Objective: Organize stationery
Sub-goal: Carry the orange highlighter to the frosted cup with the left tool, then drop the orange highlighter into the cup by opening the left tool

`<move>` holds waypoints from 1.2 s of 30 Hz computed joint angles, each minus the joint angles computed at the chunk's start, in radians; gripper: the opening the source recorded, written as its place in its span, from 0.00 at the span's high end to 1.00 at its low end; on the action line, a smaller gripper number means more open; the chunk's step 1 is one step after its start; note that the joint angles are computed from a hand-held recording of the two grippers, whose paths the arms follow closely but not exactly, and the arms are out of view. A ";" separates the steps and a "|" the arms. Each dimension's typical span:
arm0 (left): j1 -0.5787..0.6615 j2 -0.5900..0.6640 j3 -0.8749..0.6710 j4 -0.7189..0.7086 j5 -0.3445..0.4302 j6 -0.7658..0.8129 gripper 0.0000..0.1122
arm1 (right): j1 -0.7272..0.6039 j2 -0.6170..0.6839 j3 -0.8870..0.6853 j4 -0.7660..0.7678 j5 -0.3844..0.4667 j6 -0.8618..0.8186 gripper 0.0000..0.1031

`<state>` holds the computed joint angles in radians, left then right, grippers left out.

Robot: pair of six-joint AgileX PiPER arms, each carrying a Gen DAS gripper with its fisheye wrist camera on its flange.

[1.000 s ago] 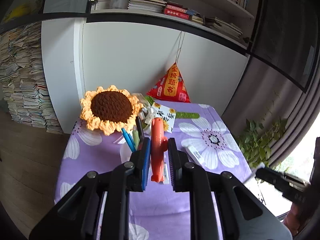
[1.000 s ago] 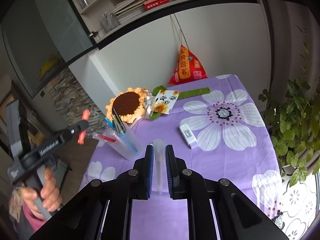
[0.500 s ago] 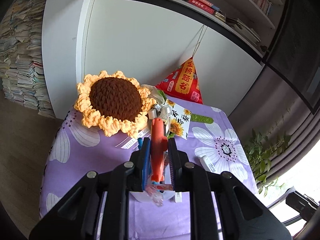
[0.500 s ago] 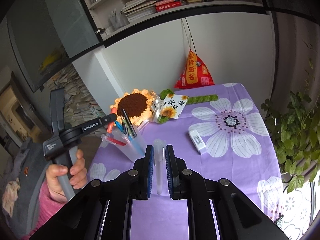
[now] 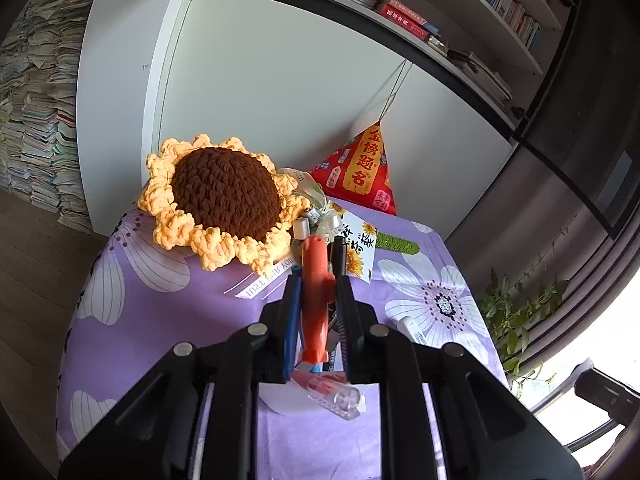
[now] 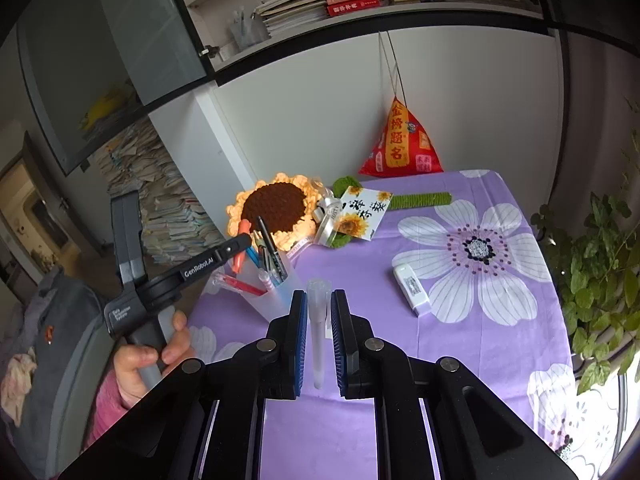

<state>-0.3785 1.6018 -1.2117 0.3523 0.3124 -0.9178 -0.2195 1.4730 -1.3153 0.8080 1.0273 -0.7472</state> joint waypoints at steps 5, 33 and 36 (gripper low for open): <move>0.005 -0.009 0.027 -0.015 -0.028 0.017 0.86 | 0.025 0.000 -0.001 -0.008 -0.012 0.008 0.87; 0.021 0.006 0.018 -0.124 -0.048 0.131 0.86 | 0.049 0.009 0.005 -0.013 -0.019 0.010 0.87; 0.019 -0.001 0.031 -0.136 -0.046 0.148 0.79 | 0.052 0.008 0.010 -0.012 -0.024 0.009 0.87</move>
